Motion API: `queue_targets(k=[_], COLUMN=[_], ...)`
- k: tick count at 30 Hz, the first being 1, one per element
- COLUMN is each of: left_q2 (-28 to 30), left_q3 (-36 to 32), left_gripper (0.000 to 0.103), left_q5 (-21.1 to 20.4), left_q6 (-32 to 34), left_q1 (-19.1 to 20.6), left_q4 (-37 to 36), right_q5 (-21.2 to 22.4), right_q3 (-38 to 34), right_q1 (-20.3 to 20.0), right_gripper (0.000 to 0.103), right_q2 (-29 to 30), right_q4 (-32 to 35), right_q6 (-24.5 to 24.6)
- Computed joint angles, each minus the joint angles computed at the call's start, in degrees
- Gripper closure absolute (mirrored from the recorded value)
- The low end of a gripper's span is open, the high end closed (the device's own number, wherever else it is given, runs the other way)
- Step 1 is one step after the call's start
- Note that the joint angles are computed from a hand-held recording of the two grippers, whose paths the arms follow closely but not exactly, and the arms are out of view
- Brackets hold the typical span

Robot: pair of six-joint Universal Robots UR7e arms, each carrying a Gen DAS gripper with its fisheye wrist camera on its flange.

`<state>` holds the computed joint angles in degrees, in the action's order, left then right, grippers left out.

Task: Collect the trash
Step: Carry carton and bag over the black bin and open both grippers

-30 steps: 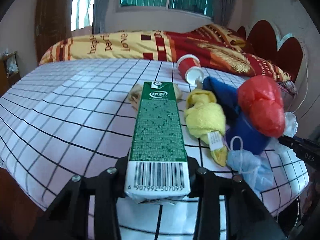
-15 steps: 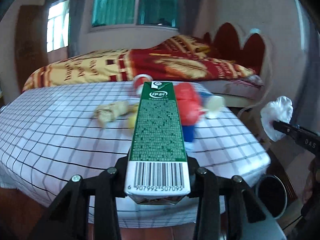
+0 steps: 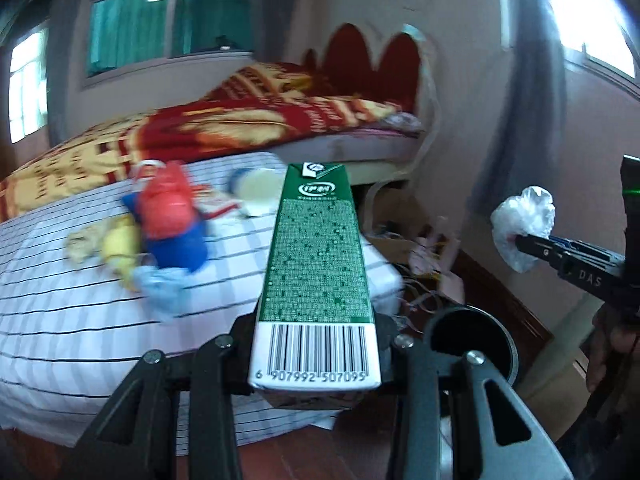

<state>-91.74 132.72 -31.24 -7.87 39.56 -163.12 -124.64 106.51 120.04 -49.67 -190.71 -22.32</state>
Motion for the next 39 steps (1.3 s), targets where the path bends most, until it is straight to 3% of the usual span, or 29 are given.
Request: queue_targets(k=[8, 16, 31, 32, 33, 34, 35, 37, 39], left_q2=[8.9, 17.43, 28.66, 29.13, 29.67, 30.2, 30.45, 29.86, 29.0], left_q3=[-1.85, -5.09, -12.24, -12.69, -13.35, -13.89, -14.08, -13.26, -12.7], left_gripper=[0.063, 0.063, 0.061, 0.057, 0.038, 0.027, 0.016, 0.013, 0.002], left_q5=[-9.39, -16.76, -25.56, -26.37, -26.9, -25.8, -24.35, -21.34, -17.71], left_q6=[1.67, 2.42, 1.71, 1.54, 1.28, 0.0, -0.86, -2.97, -4.67], left_q1=[-0.92, 0.21, 6.21, 6.52, 6.97, 7.28, 7.43, 7.08, 6.12], left_q4=[-2.23, -1.49, 4.98, 5.93, 6.93, 8.18, 8.37, 7.88, 9.84], right_q5=[-2.97, -2.13, 4.01, 4.45, 4.81, 4.82, 2.45, -1.62, -0.3], right_q3=[8.5, 13.04, 12.04, 11.47, 10.99, 10.09, 9.3, 8.23, 8.52], right_q1=[-3.45, -8.38, -19.99, -20.59, -21.11, -21.84, -21.95, -22.48, -23.56], right_gripper=[0.077, 0.076, 0.076, 0.076, 0.076, 0.068, 0.043, 0.008, 0.008], right_q2=[-7.44, -11.56, -8.39, -7.95, -7.63, -7.03, -5.86, -4.22, -5.32], right_q4=[-3.32, -3.85, 3.86, 4.96, 6.03, 7.83, 7.55, 6.23, 6.86], right_q6=[0.34, -0.1, -3.0, -3.11, -2.99, -2.93, -3.3, -2.04, 0.57])
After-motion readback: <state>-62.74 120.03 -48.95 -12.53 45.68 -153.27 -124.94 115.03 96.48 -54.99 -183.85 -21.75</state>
